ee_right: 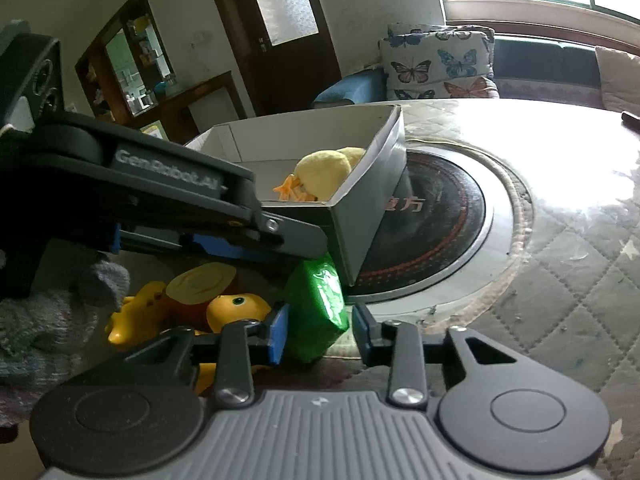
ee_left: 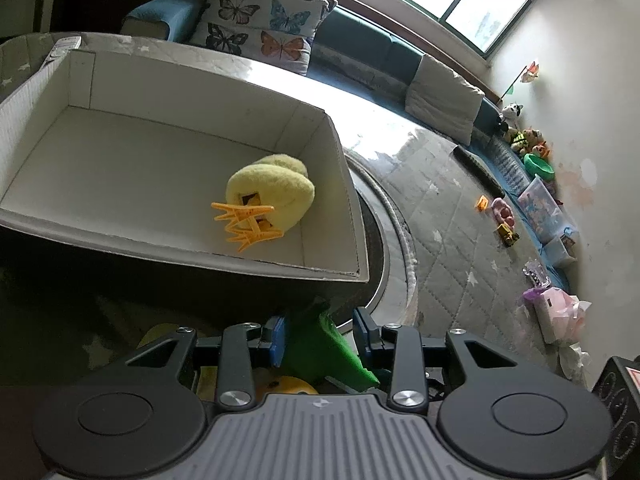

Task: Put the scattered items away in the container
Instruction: 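Open the left gripper to drop the chick into the box, then grasp the green plastic cup with the left gripper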

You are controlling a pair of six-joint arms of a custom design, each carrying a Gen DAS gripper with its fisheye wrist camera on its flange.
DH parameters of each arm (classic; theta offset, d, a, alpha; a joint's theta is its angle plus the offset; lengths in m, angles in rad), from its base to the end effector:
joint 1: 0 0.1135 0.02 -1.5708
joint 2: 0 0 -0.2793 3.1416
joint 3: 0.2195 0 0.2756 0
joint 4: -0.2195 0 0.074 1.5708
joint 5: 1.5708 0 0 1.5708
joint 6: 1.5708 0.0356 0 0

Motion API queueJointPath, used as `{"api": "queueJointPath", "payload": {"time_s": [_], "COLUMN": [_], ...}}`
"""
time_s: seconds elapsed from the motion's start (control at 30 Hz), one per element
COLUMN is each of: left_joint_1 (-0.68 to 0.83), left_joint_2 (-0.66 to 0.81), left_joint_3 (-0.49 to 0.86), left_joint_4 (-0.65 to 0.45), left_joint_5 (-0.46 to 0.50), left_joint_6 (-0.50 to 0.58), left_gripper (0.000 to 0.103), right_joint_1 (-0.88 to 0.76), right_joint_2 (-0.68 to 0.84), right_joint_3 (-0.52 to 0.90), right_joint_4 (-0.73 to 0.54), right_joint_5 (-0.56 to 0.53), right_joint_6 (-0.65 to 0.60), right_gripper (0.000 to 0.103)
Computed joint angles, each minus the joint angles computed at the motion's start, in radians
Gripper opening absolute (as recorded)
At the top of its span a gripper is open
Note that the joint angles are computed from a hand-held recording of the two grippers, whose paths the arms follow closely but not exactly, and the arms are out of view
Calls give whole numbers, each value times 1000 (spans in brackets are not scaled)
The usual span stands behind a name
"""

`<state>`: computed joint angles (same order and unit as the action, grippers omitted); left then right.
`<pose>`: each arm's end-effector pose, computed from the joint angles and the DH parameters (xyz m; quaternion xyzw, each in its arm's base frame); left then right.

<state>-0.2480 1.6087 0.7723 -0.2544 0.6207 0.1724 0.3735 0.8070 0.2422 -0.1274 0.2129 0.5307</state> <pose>0.2886 -0.0944 0.1418 0.2640 0.8894 -0.3050 0.2150 0.1609 0.0550 0.1525 0.1157 0.8936 0.0982 0.4224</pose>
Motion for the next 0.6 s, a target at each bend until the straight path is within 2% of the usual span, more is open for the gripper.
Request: {"api": "queueJointPath", "payload": {"time_s": [0.2, 0.33, 0.6], "left_joint_1": [8, 28, 70], "left_joint_2": [20, 21, -23], "left_joint_3": [8, 15, 3], "left_joint_4": [-21, -41, -76], "left_joint_5": [10, 39, 99], "left_joint_6": [9, 24, 49], "left_gripper": [36, 32, 24], "right_joint_1": [87, 192, 339], "right_joint_2": [-17, -5, 6], "right_joint_3": [10, 45, 99], "right_joint_4": [-28, -72, -157], "right_joint_5": [100, 217, 370], "right_joint_6": [-13, -7, 30], "right_gripper": [26, 23, 20]}}
